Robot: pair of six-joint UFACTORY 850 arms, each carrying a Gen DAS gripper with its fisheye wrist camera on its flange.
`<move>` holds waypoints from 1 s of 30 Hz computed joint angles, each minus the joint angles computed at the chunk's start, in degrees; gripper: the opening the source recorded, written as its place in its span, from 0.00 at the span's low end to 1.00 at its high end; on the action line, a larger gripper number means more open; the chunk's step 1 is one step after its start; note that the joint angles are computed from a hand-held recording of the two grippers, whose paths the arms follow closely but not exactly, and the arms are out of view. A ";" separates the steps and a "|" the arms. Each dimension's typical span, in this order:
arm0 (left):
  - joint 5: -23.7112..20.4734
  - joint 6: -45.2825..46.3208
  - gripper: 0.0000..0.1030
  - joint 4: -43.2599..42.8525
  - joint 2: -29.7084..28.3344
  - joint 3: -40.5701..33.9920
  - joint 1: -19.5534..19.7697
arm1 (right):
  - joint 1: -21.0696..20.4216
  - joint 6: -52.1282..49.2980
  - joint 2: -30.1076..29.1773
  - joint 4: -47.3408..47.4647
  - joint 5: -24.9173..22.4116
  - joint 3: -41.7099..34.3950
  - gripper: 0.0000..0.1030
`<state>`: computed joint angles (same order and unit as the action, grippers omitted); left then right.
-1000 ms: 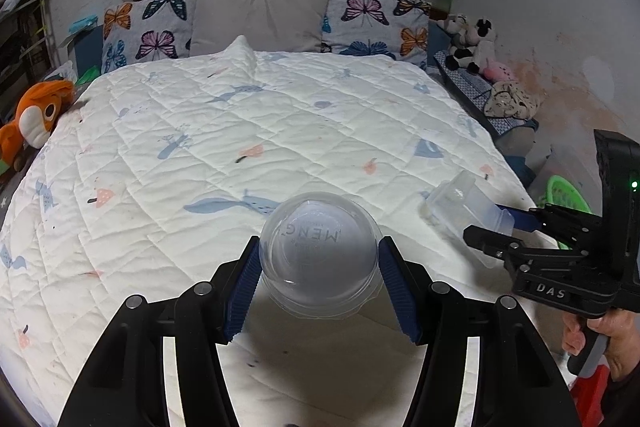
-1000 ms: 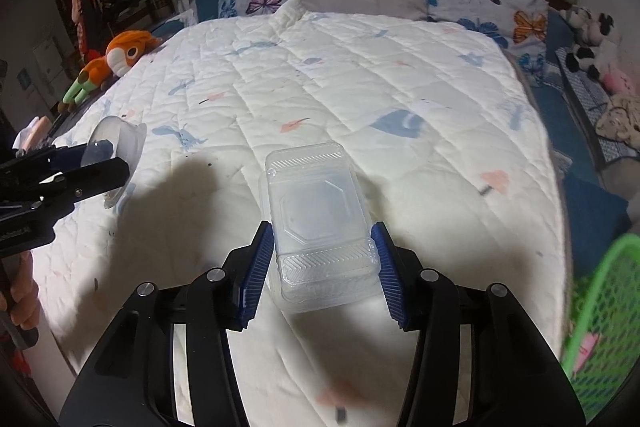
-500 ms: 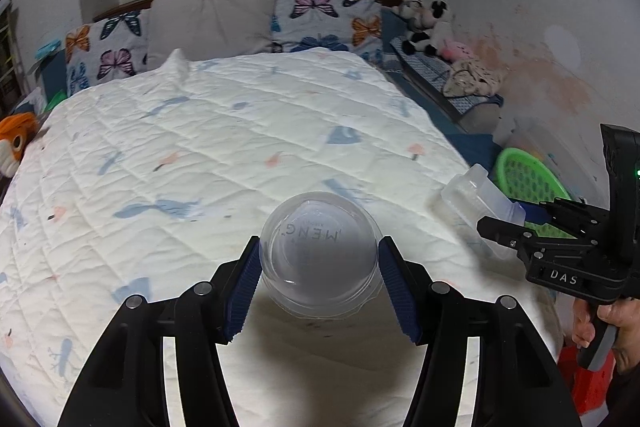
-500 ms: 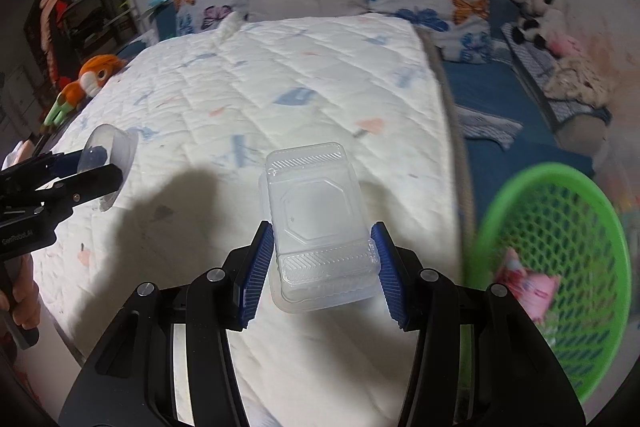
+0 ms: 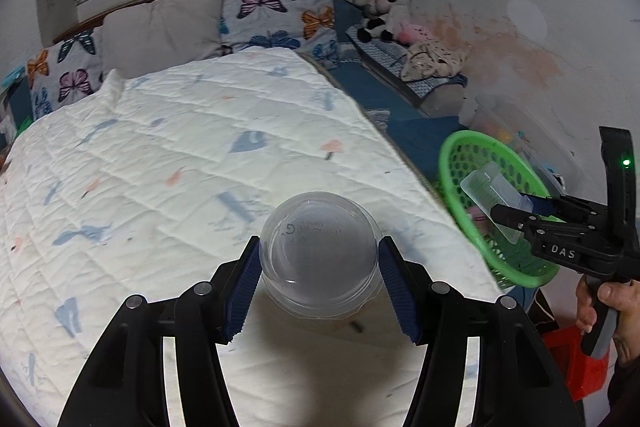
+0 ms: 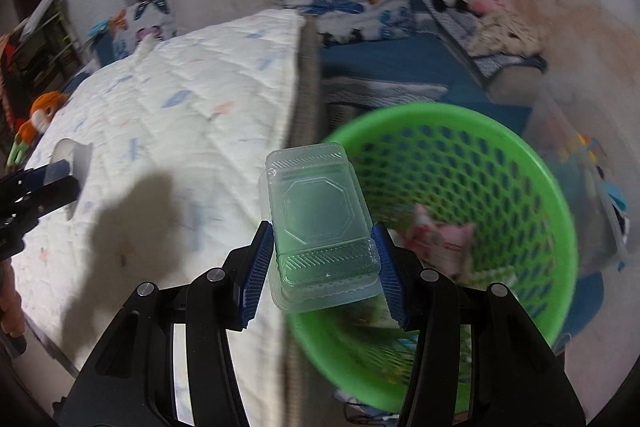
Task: Collect trash
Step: 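Drop the box into the basket with the right gripper while the left drops the round cup in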
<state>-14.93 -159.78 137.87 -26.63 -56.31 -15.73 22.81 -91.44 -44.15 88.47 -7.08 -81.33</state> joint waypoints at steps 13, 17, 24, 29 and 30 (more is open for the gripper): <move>2.73 8.34 0.55 -6.78 -4.70 -7.70 -3.83 | -4.76 2.45 0.80 1.43 1.69 2.35 0.51; 3.40 12.36 0.55 -10.27 -6.15 -10.18 -4.76 | -5.52 -1.71 1.32 5.98 1.50 3.04 0.55; 4.88 14.38 0.56 -11.79 -8.36 -13.69 -6.29 | -6.70 -11.85 3.08 15.84 0.72 5.11 0.56; 6.36 19.22 0.56 -16.38 -10.84 -16.89 -7.32 | -7.40 -18.86 4.59 22.51 0.28 6.69 0.56; 6.57 20.96 0.56 -18.04 -11.41 -17.64 -7.54 | -7.57 -19.65 4.87 23.24 0.11 6.99 0.56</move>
